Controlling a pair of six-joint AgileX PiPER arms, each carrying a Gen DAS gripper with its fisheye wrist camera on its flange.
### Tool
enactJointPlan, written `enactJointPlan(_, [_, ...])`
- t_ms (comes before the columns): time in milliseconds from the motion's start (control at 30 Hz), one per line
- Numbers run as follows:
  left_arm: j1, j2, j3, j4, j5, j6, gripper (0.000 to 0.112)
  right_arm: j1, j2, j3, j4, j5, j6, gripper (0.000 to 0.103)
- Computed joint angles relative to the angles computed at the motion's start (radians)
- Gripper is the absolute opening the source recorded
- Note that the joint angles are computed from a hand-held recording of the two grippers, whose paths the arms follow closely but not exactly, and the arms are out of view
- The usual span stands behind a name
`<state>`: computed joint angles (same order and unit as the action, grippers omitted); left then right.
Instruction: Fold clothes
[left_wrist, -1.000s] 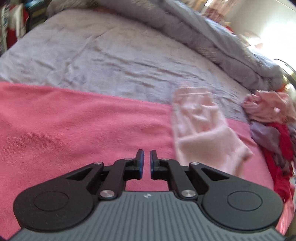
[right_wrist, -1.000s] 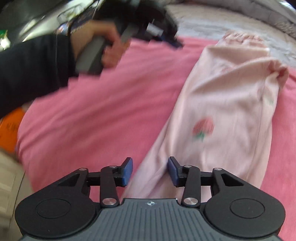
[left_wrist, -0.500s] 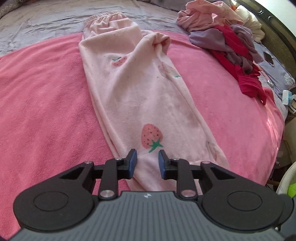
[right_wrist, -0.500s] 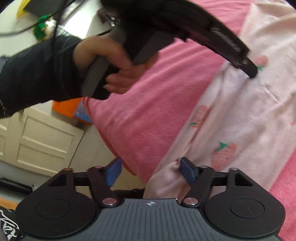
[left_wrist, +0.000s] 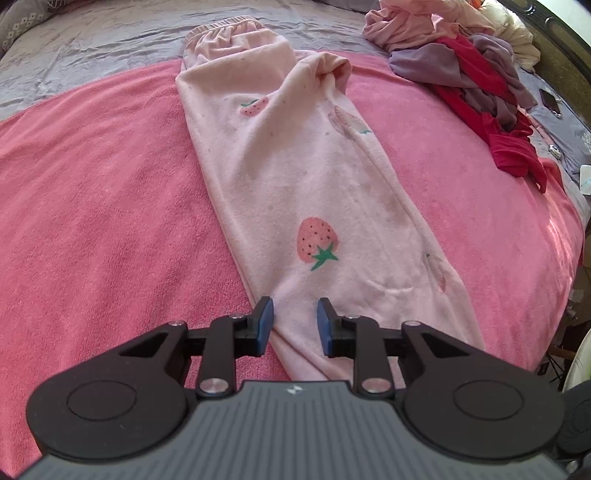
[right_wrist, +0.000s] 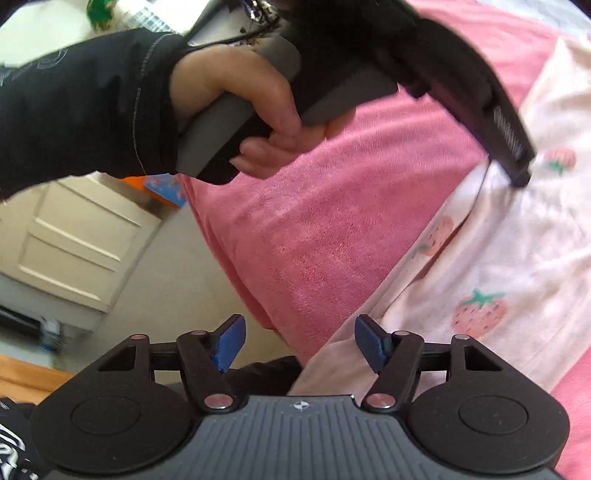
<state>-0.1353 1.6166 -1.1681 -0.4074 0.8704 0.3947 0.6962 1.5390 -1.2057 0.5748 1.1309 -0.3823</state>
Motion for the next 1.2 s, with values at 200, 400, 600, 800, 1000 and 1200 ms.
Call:
enactJointPlan(200, [0.013,-0.011,-0.003,0.029,0.038,-0.045,0.037,0.047,0.006,-0.070,-0.131,0.003,0.056,0.066])
enactJointPlan(400, [0.028,-0.029,0.009,0.027,0.049,-0.050,0.037,0.043,0.051,-0.083,-0.164,0.014,0.035,0.068])
enactJointPlan(600, [0.023,-0.035,0.005,0.032,0.049,-0.062,0.037,0.076,0.063,-0.067,-0.184,-0.017,0.024,0.075])
enactJointPlan(800, [0.003,-0.043,-0.015,-0.014,0.044,-0.044,0.037,0.110,0.053,-0.037,-0.188,-0.044,0.021,0.081])
enactJointPlan(1000, [-0.052,-0.016,0.019,-0.054,0.020,-0.009,0.037,0.083,0.017,-0.012,-0.154,-0.016,-0.016,0.079])
enactJointPlan(1200, [-0.016,-0.090,0.134,-0.117,-0.027,0.093,0.043,-0.110,-0.129,0.076,-0.183,-0.009,-0.017,0.072])
